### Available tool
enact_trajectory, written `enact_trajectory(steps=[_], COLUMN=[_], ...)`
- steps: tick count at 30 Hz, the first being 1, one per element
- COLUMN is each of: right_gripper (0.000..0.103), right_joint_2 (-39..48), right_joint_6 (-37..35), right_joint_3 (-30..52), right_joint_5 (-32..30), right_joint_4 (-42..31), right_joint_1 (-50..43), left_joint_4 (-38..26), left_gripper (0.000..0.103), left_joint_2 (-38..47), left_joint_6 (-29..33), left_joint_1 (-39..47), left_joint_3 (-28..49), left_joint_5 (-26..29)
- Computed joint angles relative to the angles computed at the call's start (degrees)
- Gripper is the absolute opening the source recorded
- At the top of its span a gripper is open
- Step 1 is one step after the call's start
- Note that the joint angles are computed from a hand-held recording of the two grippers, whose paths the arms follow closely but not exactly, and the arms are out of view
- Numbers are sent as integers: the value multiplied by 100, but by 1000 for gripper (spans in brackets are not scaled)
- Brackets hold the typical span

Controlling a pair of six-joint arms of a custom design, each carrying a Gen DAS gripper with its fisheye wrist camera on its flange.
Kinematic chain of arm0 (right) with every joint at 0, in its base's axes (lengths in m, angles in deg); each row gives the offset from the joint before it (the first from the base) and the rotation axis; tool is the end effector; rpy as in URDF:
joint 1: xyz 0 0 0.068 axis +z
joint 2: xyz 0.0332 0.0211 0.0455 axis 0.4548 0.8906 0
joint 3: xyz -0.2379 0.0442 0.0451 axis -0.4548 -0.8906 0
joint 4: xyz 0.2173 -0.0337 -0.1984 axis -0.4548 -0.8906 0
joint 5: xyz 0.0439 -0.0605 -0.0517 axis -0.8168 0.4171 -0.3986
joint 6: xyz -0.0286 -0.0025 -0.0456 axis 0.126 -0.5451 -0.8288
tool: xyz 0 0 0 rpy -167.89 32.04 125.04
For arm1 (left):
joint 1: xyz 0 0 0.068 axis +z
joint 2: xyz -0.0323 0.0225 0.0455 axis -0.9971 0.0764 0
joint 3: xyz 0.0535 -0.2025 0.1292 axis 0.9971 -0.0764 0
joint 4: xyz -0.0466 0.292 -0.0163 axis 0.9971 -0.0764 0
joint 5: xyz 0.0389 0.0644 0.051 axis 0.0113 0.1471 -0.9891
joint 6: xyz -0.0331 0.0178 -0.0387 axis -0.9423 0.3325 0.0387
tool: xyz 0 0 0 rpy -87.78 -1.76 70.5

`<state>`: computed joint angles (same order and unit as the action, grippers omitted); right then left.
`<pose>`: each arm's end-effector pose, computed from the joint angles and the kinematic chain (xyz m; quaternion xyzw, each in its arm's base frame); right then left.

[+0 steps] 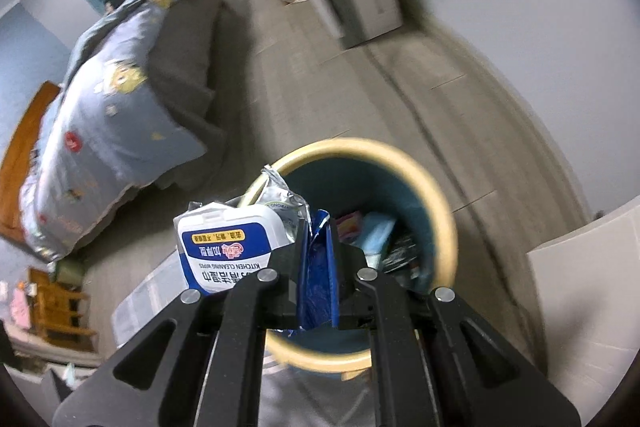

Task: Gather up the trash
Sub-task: 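Drop the blue mask into the bin from the left tool while the right tool releases the wipes pack in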

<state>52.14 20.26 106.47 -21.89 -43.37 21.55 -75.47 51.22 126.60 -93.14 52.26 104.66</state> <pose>0.2567 -0.0269 0.2880 0.4251 0.8549 0.0761 0.2875 0.3222 -0.0604 0.2418 0.4520 0.8316 -0.1787 0.2686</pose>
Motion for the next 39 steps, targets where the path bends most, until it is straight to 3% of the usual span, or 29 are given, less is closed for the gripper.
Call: enact_trajectory(steps=[12, 17, 26, 29, 31, 39], right_gripper=[8, 8, 8, 8, 8, 8], right_joint_2=[212, 445, 1056, 1233, 1352, 1686], right_joint_6=[-484, -685, -885, -937, -989, -1022], right_joint_3=[-258, -342, -214, -117, -46, 86], right_joint_5=[602, 568, 523, 479, 495, 367], right_joint_4=[-278, -256, -189, -160, -173, -155], right_joint_1=[-432, -488, -251, -161, -103, 17], left_joint_4=[271, 171, 601, 701, 780, 759], left_gripper=[20, 20, 22, 37, 60, 80], left_joint_2=[488, 946, 1221, 1259, 1276, 1344], left_joint_6=[-869, -1193, -1345, -1454, -1493, -1605], left_joint_1=[-1072, -1237, -1679, -1693, -1652, -1307], left_joint_3=[227, 695, 847, 800, 757, 816], left_joint_5=[-285, -153, -667, -683, -724, -611])
